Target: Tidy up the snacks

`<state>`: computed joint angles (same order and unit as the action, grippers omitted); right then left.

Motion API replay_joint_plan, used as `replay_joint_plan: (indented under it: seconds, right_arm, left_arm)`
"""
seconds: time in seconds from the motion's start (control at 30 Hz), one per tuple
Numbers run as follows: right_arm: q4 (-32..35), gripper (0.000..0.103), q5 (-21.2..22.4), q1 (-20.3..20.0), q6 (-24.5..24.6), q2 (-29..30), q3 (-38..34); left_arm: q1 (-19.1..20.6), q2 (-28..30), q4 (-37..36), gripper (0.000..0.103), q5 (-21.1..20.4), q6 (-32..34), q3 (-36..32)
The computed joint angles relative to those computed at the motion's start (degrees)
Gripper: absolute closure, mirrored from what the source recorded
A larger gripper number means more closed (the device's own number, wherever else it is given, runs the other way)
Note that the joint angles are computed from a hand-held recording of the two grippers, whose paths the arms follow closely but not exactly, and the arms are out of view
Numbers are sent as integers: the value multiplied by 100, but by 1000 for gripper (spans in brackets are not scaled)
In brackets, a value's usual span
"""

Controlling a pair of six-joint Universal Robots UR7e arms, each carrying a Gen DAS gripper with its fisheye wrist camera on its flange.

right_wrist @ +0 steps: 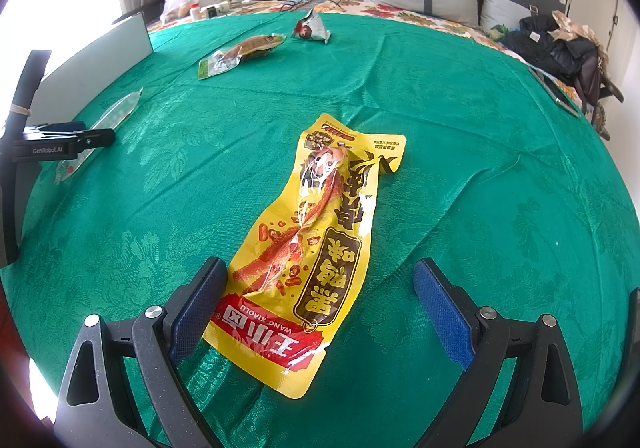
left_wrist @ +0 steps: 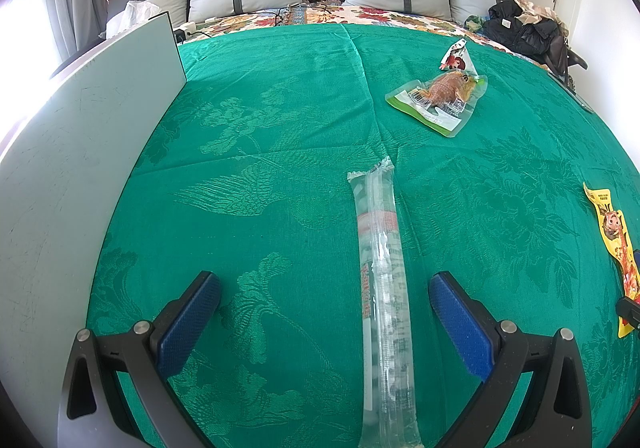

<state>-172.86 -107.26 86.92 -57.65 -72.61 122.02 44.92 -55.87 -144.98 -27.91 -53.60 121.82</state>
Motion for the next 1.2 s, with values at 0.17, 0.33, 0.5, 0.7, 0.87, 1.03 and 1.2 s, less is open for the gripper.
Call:
replay_joint_plan:
  seconds: [0.17, 0.33, 0.5, 0.7, 0.87, 1.03, 1.2]
  right_arm:
    - [9, 7, -6, 2, 4, 2, -5]
    - [1361, 8, -779, 317, 478, 84, -589]
    - [2793, 8, -1161, 624, 1934, 391, -1452]
    - [2763, 53, -2053, 941, 2087, 715, -1535]
    - [3441, 60, -1570, 863, 2414, 222, -1518]
    - [4160, 60, -582, 702, 3136, -120, -1687]
    - [4614, 59, 304, 1308, 3630, 56, -2005]
  left_arm:
    - [-34, -30, 257, 0, -38, -242, -22]
    - [313, -223, 2754, 0, -1796, -506, -1205]
    - [213, -120, 3087, 23, -1702, -353, -1391]
    - [-50, -352, 2064, 86, -1801, -248, -805]
    - [-349, -1101, 885, 86, -1945, -598, 93]
    - [-828, -1809, 371, 86, -1800, -1000, 658]
    - [-1398, -2841, 748, 85, -1300, -1274, 806]
